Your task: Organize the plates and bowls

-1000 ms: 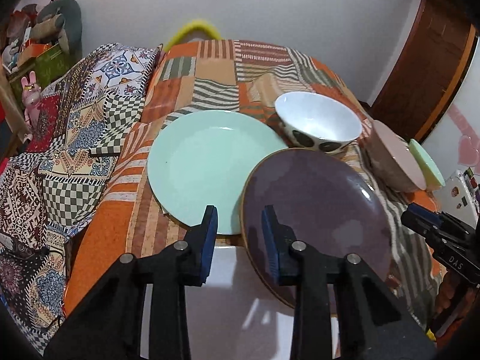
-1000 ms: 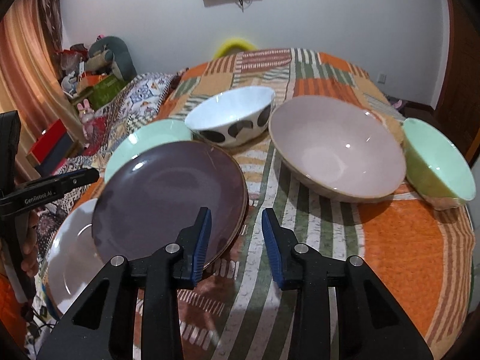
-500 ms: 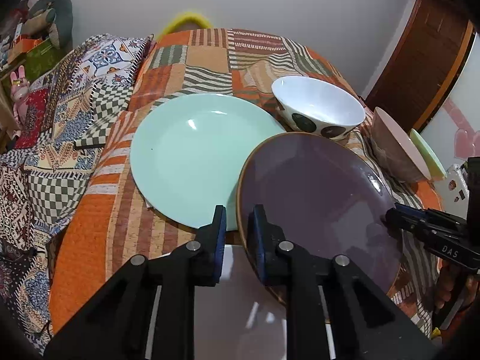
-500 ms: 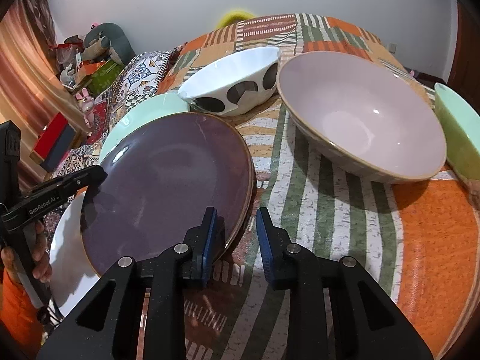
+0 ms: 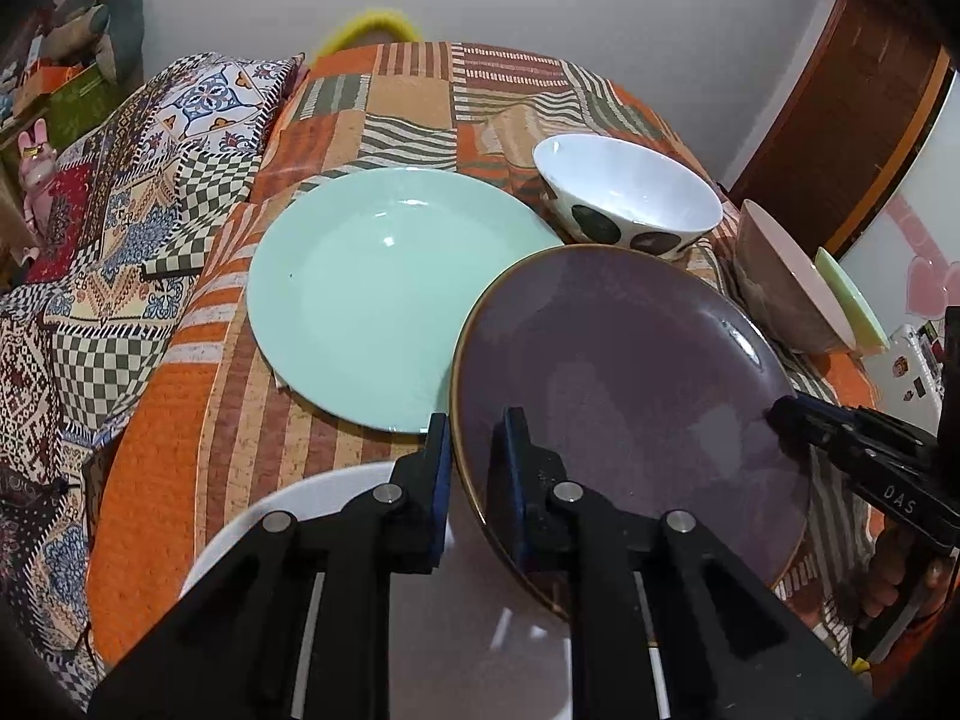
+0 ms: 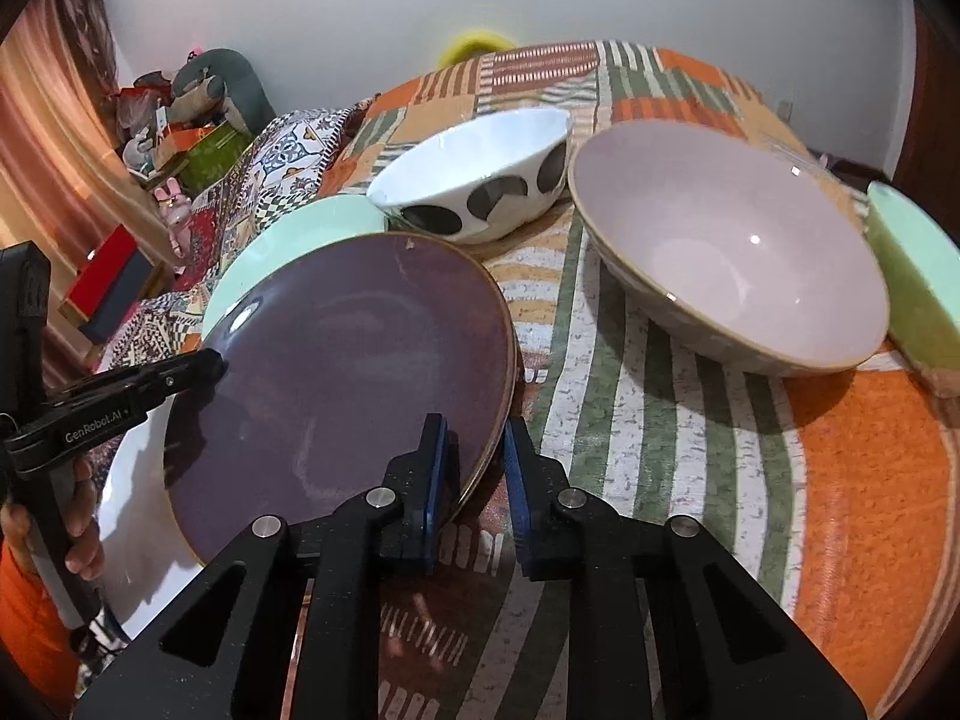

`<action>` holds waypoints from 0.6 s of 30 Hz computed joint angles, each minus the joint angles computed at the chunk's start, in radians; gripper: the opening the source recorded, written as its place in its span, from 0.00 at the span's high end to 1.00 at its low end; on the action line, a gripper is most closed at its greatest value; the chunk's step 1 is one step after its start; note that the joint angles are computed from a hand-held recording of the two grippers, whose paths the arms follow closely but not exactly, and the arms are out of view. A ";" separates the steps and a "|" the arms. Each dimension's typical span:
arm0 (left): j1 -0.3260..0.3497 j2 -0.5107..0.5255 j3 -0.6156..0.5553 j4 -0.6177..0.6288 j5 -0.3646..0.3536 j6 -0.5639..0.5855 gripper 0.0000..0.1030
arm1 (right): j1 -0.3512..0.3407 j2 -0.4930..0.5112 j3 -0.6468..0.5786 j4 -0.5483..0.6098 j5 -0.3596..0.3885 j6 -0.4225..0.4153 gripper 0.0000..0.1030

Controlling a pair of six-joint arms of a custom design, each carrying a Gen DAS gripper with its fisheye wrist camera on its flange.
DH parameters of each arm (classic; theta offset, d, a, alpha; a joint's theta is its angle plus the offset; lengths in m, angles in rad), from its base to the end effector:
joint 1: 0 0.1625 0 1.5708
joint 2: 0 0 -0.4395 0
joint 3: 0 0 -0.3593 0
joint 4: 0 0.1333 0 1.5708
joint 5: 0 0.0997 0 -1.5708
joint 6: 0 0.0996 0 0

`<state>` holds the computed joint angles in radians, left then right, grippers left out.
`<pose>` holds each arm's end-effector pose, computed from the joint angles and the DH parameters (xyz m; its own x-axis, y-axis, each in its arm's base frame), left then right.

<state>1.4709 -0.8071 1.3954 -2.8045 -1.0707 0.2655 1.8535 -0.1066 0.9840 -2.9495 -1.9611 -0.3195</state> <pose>0.1068 -0.7495 0.2707 -0.8494 0.0161 -0.5275 0.3135 0.8194 -0.4799 0.3143 -0.7400 -0.0999 -0.8147 -0.3427 0.4677 -0.5272 0.7737 -0.3514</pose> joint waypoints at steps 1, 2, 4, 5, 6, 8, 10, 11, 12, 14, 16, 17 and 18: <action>-0.002 -0.005 0.008 -0.007 -0.002 -0.001 0.84 | 0.001 -0.003 0.007 -0.010 0.002 -0.001 0.83; -0.004 -0.009 0.017 -0.017 -0.002 0.000 0.85 | 0.001 -0.007 0.015 -0.017 0.005 -0.002 0.83; -0.013 -0.020 0.041 -0.047 0.002 0.011 0.85 | 0.001 -0.014 0.027 -0.028 0.009 0.000 0.83; -0.018 -0.026 0.053 -0.059 0.005 0.015 0.85 | 0.003 -0.017 0.034 -0.038 0.008 0.000 0.83; -0.022 -0.032 0.064 -0.066 0.007 0.014 0.85 | 0.004 -0.022 0.042 -0.046 0.010 0.001 0.83; -0.032 -0.043 0.083 -0.077 0.010 0.020 0.84 | 0.006 -0.039 0.069 -0.067 0.014 0.007 0.83; -0.044 -0.057 0.105 -0.088 0.007 0.025 0.84 | 0.009 -0.059 0.101 -0.088 0.020 0.015 0.83; -0.053 -0.067 0.121 -0.097 0.005 0.028 0.84 | 0.010 -0.073 0.125 -0.111 0.024 0.017 0.83; -0.058 -0.072 0.130 -0.104 0.005 0.032 0.84 | 0.012 -0.084 0.143 -0.128 0.024 0.017 0.83; -0.076 -0.088 0.160 -0.126 0.006 0.037 0.84 | 0.015 -0.103 0.177 -0.161 0.024 0.015 0.83; -0.093 -0.101 0.187 -0.146 0.011 0.041 0.84 | 0.019 -0.123 0.215 -0.196 0.022 0.011 0.83; -0.102 -0.109 0.202 -0.155 0.014 0.042 0.84 | 0.020 -0.133 0.233 -0.211 0.021 0.012 0.83; -0.110 -0.115 0.213 -0.159 0.015 0.043 0.84 | 0.021 -0.144 0.253 -0.230 0.021 0.013 0.83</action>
<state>1.3610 -0.9217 1.6088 -2.9637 -1.0552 0.3081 1.8745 -0.2503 1.2375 -3.1790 -1.9397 -0.3063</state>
